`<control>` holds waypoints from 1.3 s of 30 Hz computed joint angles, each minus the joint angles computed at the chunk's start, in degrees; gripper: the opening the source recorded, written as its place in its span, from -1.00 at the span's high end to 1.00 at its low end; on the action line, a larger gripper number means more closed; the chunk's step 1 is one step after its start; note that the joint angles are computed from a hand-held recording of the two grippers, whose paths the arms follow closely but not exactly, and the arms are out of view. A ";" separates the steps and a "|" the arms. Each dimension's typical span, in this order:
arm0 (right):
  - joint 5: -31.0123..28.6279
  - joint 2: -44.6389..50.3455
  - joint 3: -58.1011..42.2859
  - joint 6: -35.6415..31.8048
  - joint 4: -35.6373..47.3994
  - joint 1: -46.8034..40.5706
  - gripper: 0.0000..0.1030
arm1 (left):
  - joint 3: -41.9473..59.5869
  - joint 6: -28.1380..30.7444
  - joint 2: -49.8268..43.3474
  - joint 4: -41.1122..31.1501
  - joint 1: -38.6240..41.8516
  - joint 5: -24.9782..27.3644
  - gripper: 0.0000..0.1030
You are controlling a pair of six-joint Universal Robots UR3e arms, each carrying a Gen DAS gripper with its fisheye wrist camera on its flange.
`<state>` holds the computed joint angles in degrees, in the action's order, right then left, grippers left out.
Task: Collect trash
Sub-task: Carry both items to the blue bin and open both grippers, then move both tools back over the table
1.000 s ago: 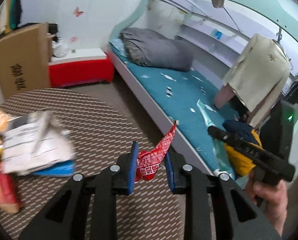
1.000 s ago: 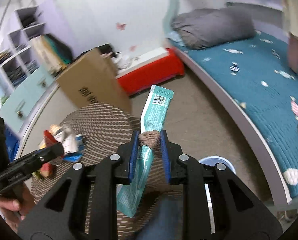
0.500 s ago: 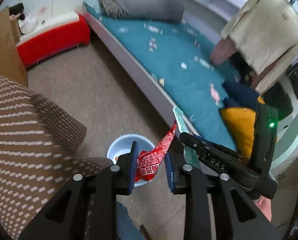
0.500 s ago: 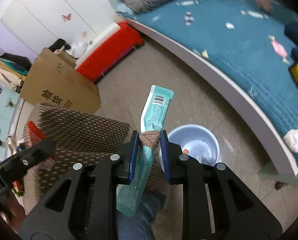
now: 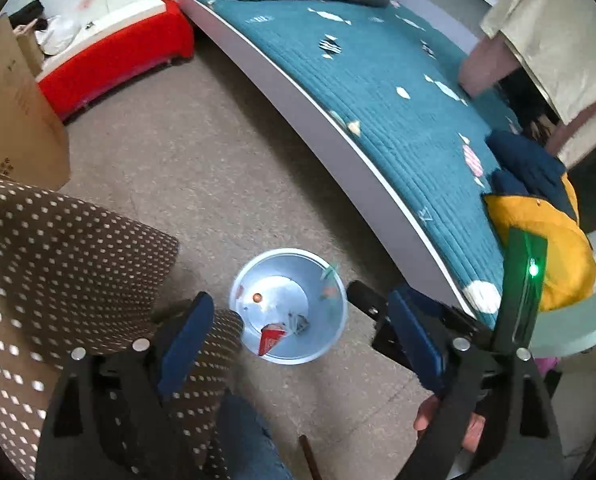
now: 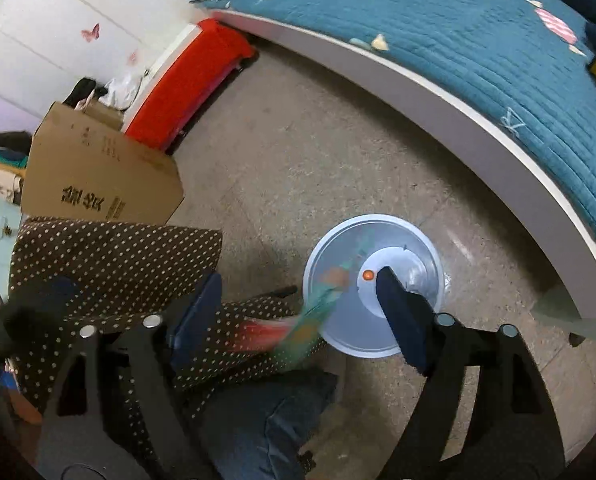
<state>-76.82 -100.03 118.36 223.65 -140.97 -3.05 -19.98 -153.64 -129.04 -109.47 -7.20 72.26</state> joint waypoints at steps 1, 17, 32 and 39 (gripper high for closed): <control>0.43 -0.69 0.98 0.58 -0.24 -0.28 -0.53 | 3.62 0.06 -1.50 -2.70 0.33 -0.36 -0.69; -14.35 -5.75 -10.92 10.60 11.95 12.08 -0.88 | -22.42 8.32 24.82 9.03 9.12 -10.38 -0.74; -31.20 11.30 -51.03 11.96 29.67 30.15 -0.88 | -14.91 25.38 36.04 -12.12 30.87 -26.14 -0.78; -36.21 24.57 -74.18 10.45 39.12 37.28 -0.88 | -4.86 35.36 35.13 -27.72 44.43 -32.13 -0.82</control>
<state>-113.03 -75.46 44.18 234.10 -101.84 34.22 -24.84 -118.28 -93.91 -137.20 37.23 40.13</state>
